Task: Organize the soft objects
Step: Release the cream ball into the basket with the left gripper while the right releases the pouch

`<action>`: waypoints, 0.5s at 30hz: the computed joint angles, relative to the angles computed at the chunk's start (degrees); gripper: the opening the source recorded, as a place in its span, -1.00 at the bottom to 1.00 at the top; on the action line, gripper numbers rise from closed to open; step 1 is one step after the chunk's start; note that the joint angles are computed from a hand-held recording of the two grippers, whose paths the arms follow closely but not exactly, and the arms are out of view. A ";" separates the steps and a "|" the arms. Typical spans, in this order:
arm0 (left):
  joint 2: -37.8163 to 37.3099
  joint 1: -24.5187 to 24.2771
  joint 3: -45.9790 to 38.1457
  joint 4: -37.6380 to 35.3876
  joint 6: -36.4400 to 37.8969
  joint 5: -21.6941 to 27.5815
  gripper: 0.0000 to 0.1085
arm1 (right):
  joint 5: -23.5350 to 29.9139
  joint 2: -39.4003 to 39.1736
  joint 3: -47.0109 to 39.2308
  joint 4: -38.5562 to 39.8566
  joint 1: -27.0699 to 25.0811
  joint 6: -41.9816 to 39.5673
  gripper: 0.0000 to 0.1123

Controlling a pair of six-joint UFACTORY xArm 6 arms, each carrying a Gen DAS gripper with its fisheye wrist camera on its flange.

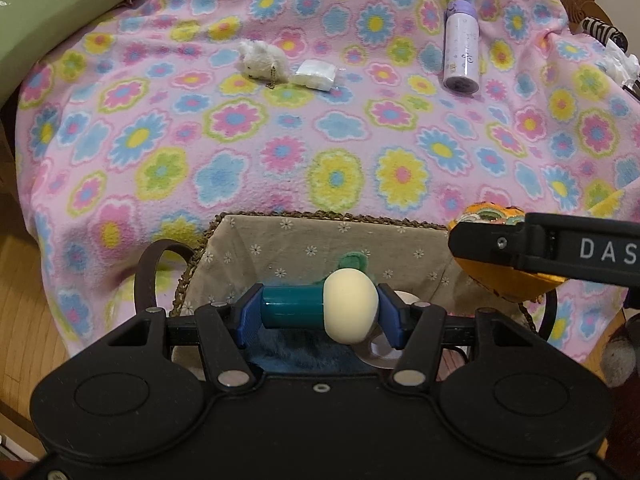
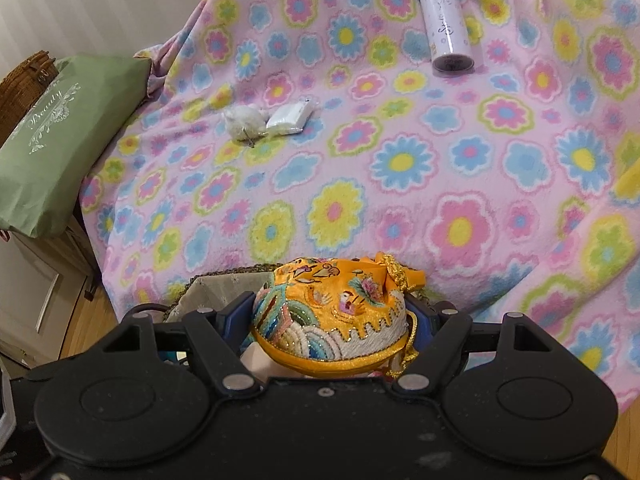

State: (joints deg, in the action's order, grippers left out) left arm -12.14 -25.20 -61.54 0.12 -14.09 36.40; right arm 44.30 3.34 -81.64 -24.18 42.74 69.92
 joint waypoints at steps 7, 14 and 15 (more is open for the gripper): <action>-0.04 0.13 0.08 0.40 -1.00 -0.02 0.37 | -1.13 -0.50 0.51 -1.45 0.03 1.27 0.45; -0.66 -0.21 0.69 0.77 -0.55 -0.71 0.37 | -1.35 -1.62 1.59 -2.75 0.22 2.70 0.45; -0.72 -0.23 0.76 0.67 -0.43 -0.67 0.37 | -1.42 -1.76 1.78 -2.75 0.20 2.88 0.45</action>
State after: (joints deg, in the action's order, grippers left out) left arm -12.86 -25.43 -60.78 0.79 -14.52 35.73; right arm 42.89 1.59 -79.86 -26.93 42.93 72.80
